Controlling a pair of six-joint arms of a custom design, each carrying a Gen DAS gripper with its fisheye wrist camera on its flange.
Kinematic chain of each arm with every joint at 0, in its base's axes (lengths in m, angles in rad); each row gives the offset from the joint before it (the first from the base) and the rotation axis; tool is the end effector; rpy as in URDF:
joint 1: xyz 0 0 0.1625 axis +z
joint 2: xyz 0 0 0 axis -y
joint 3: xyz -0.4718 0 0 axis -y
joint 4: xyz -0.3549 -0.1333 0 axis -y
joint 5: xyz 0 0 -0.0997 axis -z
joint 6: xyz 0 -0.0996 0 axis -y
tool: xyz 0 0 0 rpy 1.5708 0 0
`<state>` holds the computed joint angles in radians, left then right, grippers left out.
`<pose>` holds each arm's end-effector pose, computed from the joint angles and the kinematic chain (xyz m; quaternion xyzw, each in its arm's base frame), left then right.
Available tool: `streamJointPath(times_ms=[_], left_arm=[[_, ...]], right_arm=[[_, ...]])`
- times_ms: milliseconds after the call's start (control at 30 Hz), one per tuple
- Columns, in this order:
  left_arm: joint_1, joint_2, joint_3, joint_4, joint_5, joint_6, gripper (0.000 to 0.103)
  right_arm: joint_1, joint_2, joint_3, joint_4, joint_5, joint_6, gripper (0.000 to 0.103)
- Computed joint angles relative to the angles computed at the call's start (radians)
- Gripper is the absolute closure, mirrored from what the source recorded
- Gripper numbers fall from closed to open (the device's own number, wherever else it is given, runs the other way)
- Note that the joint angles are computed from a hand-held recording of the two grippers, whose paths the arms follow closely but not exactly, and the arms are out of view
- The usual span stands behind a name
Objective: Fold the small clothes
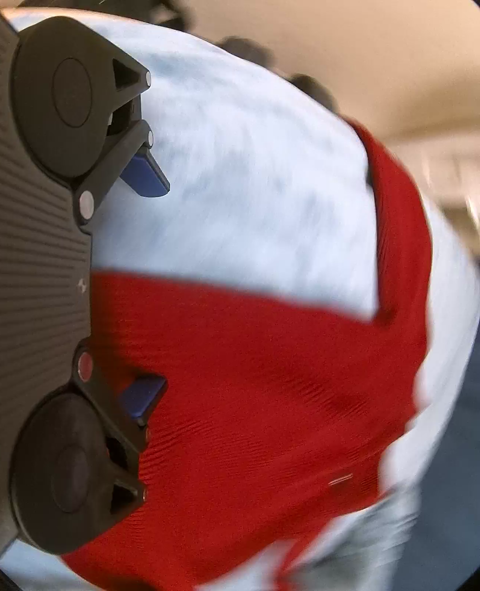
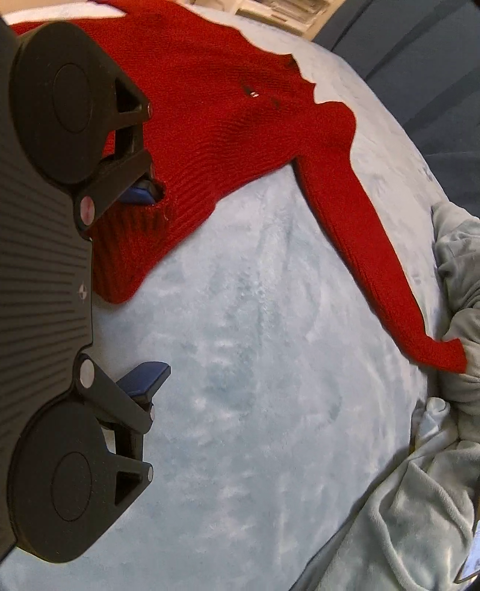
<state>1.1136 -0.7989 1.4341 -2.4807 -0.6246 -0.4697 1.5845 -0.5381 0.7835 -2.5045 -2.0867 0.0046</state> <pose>-0.1286 -0.7464 0.2610 -0.0679 0.8814 -0.3108 0.3493 0.0962 -0.8802 0.3145 -0.0819 -0.9106 0.3284 0.2371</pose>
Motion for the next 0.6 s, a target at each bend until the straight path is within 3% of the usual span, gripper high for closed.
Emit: streamJointPath(times_ms=[67,233,300,367,467,500,600], left_arm=[[-0.007,-0.014,0.000,-0.029,0.023,0.028,0.001],[-0.039,-0.042,0.073,-0.163,-0.191,0.338,0.000],[-0.060,-0.021,0.101,-0.176,-0.219,0.456,0.000],[-0.075,0.014,0.111,-0.151,-0.190,0.529,0.000],[-0.080,0.087,0.100,-0.134,-0.034,0.585,0.000],[-0.074,0.103,0.078,-0.117,0.014,0.555,0.000],[-0.046,0.085,0.017,-0.104,0.004,0.371,0.000]], right_arm=[[0.003,0.014,-0.029,0.009,-0.010,-0.016,0.021],[0.013,0.061,-0.118,0.048,-0.029,-0.031,0.021],[0.019,0.080,-0.155,0.060,-0.036,-0.040,0.021],[0.022,0.092,-0.184,0.072,-0.035,-0.041,0.021],[0.027,0.099,-0.206,0.074,-0.033,-0.060,0.021],[0.028,0.099,-0.209,0.075,-0.032,-0.063,0.021],[0.026,0.096,-0.213,0.084,-0.026,-0.069,0.021]])
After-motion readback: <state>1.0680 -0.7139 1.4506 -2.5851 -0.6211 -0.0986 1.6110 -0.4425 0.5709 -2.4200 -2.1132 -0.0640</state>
